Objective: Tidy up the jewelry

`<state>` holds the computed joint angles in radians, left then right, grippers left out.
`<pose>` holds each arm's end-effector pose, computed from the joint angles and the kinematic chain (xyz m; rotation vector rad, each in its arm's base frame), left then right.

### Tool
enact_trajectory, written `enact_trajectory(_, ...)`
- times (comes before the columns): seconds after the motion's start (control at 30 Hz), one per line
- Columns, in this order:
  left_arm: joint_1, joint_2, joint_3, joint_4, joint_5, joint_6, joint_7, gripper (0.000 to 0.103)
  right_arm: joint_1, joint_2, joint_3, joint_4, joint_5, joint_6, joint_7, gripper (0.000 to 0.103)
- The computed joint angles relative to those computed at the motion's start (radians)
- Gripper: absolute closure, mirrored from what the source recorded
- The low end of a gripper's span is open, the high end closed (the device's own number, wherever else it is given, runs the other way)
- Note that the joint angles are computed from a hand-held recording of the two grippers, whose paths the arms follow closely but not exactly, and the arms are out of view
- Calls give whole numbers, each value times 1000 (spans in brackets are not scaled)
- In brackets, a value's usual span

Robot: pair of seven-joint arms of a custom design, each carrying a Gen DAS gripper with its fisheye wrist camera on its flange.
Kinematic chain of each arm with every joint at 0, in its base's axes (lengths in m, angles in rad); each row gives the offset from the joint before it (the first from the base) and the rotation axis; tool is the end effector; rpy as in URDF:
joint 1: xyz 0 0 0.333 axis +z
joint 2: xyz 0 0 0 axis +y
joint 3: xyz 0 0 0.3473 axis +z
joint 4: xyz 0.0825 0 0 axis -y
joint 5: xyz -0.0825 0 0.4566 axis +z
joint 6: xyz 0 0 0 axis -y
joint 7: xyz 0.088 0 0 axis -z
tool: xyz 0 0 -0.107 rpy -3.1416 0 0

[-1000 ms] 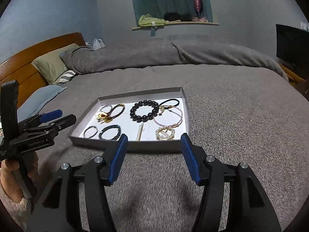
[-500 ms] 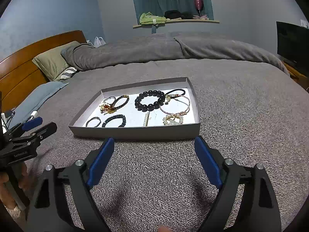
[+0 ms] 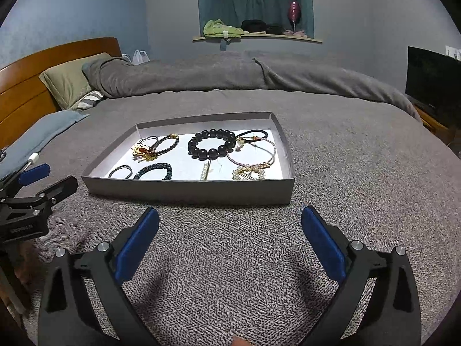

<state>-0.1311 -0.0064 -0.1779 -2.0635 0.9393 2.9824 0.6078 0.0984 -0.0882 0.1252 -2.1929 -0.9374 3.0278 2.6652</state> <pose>0.5996 -0.2509 0.5208 -1.4522 1.7953 -0.9303 0.5806 0.1959 0.5029 -1.6278 1.5946 -0.7680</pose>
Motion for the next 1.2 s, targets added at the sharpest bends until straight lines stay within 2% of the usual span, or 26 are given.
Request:
enact_trajectory(0.17,1,-1,-1,-1,28,13,-19,5,0,4,-2,4,-29,-11,39,6)
enact_trajectory(0.43,0,1,0,-1,20,12,-12,5,16,10,-14,7,-8,-29,21,6)
enact_trajectory(0.67,-1,2,1,-1,9,11,-4,5,21,11,-17,14,-60,-49,76,6)
enact_trajectory(1.2,-1,4,1,3,42,6,-30,5,40,21,-31,23,-49,-64,60,6)
